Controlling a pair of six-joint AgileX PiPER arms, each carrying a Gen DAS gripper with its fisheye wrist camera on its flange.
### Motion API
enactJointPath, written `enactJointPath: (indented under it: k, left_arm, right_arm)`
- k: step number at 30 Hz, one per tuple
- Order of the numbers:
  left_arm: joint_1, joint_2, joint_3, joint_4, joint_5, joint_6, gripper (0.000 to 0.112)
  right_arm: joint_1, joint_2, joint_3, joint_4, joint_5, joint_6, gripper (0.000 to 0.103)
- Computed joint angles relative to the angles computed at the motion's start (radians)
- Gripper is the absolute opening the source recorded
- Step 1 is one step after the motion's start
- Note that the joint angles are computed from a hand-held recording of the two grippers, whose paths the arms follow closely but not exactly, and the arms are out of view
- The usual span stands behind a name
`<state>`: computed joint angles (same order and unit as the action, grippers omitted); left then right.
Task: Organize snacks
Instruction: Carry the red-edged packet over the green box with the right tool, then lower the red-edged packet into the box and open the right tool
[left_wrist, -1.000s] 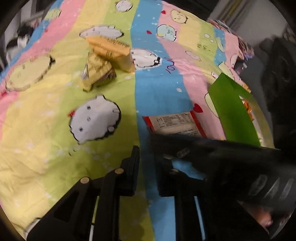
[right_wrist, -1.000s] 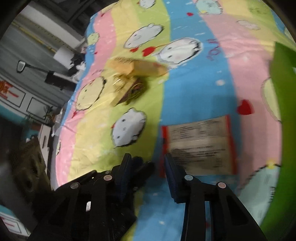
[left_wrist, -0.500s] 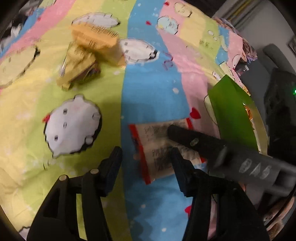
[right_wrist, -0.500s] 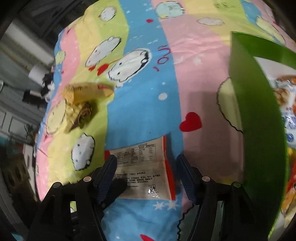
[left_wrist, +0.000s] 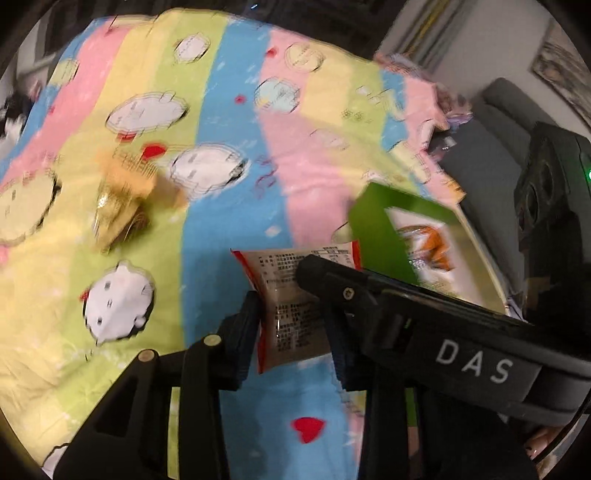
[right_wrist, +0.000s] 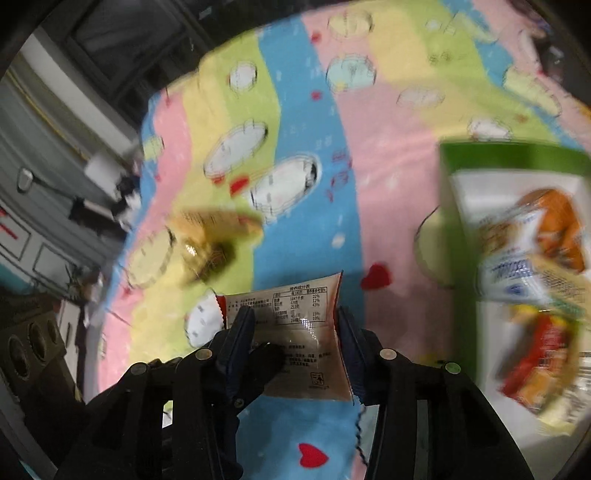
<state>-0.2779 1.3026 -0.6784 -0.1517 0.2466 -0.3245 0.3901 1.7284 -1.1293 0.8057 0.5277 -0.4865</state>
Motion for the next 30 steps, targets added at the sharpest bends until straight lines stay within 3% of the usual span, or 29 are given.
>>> enactJointPath:
  k: [3, 6, 12, 15, 18, 23, 30]
  left_arm:
    - [-0.094, -0.015, -0.053, 0.25, 0.019, -0.244, 0.034]
    - [-0.173, 0.022, -0.125, 0.338, 0.038, -0.317, 0.033]
    - [-0.245, 0.166, -0.267, 0.188, 0.053, -0.149, 0.033]
    - [-0.276, 0.247, -0.353, 0.105, 0.09, -0.052, 0.033]
    - [-0.295, 0.324, -0.425, 0.058, 0.118, -0.009, 0.033]
    - [-0.323, 0.436, -0.534, 0.056, 0.179, -0.003, 0.036]
    - [-0.302, 0.503, -0.57, 0.044, 0.222, -0.073, 0.035]
  right_arm:
    - [-0.058, -0.109, 0.074, 0.072, -0.022, -0.068, 0.049]
    - [-0.122, -0.175, 0.125, 0.117, -0.032, -0.115, 0.049]
    - [-0.27, -0.216, 0.163, 0.115, -0.015, -0.106, 0.049]
    - [-0.3, -0.225, 0.174, 0.04, -0.053, -0.032, 0.049]
    - [-0.361, -0.199, 0.17, 0.046, -0.029, -0.036, 0.049]
    - [-0.391, -0.15, 0.153, -0.049, -0.036, 0.058, 0.05]
    - [-0.446, -0.029, 0.121, 0.131, 0.02, -0.119, 0.05]
